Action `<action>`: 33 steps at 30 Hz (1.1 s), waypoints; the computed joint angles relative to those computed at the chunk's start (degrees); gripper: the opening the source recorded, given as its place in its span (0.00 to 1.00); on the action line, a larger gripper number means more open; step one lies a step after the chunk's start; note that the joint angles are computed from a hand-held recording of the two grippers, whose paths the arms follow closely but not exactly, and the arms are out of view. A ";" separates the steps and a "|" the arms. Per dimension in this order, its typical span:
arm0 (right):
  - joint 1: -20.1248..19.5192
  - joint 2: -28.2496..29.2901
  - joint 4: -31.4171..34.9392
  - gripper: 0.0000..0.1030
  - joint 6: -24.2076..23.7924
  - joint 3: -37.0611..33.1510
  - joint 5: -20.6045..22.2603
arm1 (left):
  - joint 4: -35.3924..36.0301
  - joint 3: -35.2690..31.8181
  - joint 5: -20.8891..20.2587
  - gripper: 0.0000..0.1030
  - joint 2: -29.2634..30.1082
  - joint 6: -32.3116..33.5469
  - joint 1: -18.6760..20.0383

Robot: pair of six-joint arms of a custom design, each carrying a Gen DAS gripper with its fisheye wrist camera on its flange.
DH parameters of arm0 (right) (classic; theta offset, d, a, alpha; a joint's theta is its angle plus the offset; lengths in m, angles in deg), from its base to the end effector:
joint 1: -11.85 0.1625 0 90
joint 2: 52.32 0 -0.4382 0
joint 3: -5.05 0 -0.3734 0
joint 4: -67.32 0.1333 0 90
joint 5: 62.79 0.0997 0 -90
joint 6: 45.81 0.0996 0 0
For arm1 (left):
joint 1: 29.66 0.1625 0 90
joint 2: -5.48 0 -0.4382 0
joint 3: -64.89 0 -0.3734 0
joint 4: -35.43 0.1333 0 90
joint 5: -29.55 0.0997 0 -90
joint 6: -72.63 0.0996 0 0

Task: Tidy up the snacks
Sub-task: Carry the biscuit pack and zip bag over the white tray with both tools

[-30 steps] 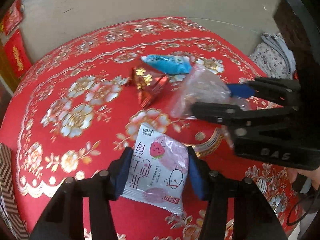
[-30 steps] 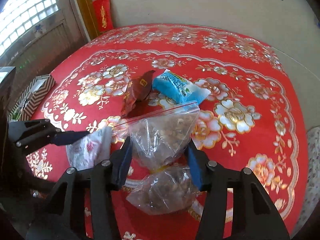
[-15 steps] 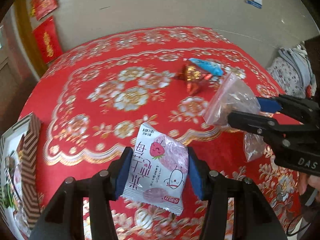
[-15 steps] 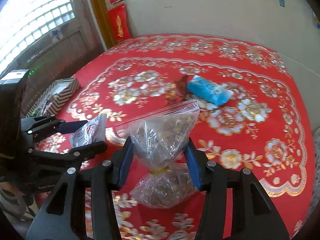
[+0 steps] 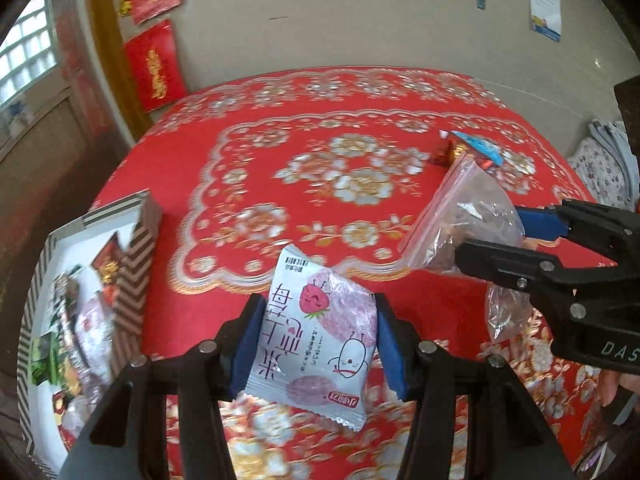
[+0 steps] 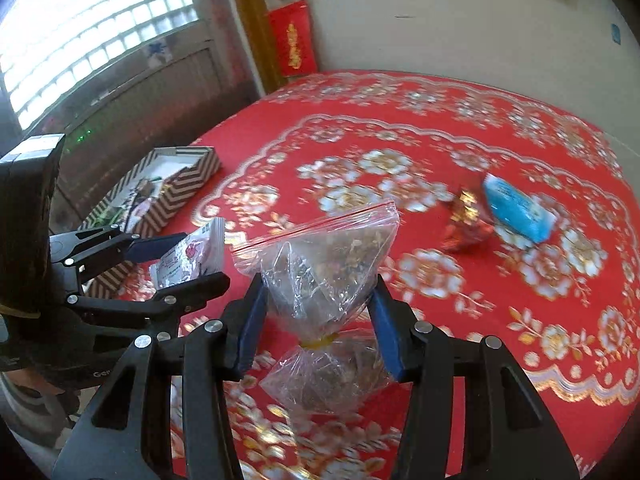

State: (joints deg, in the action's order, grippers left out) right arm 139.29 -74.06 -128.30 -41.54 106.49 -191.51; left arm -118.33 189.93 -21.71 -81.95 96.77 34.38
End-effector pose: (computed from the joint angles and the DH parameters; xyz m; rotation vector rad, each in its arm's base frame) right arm 0.4196 -0.4312 -0.0689 0.5269 -2.4871 0.8620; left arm -0.0164 -0.4805 0.3466 0.8441 2.2720 -0.5745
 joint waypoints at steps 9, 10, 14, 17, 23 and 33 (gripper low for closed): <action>1.65 3.82 6.36 0.48 -1.93 -8.21 1.73 | -0.60 -2.04 0.48 0.54 -1.72 1.00 2.80; 1.72 4.09 6.89 0.48 -2.11 -8.85 1.94 | -0.72 -2.22 0.54 0.54 -1.85 1.13 3.10; 2.26 5.21 8.67 0.48 -2.13 -11.30 2.34 | -1.03 -3.03 0.63 0.54 -2.29 1.43 4.25; 2.65 6.08 10.24 0.48 -2.25 -13.24 2.55 | -1.07 -3.49 0.59 0.54 -2.85 1.72 4.86; 3.27 7.54 12.75 0.48 -2.74 -16.45 3.25 | -1.50 -4.17 0.51 0.54 -3.96 2.41 5.76; 4.62 10.91 17.92 0.48 -4.21 -23.94 4.81 | -2.99 -5.81 0.72 0.54 -5.51 3.64 7.90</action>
State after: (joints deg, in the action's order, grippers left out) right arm 143.91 -63.15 -110.38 -45.74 82.54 -186.70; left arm -121.32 184.12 -21.00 -87.45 100.41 42.28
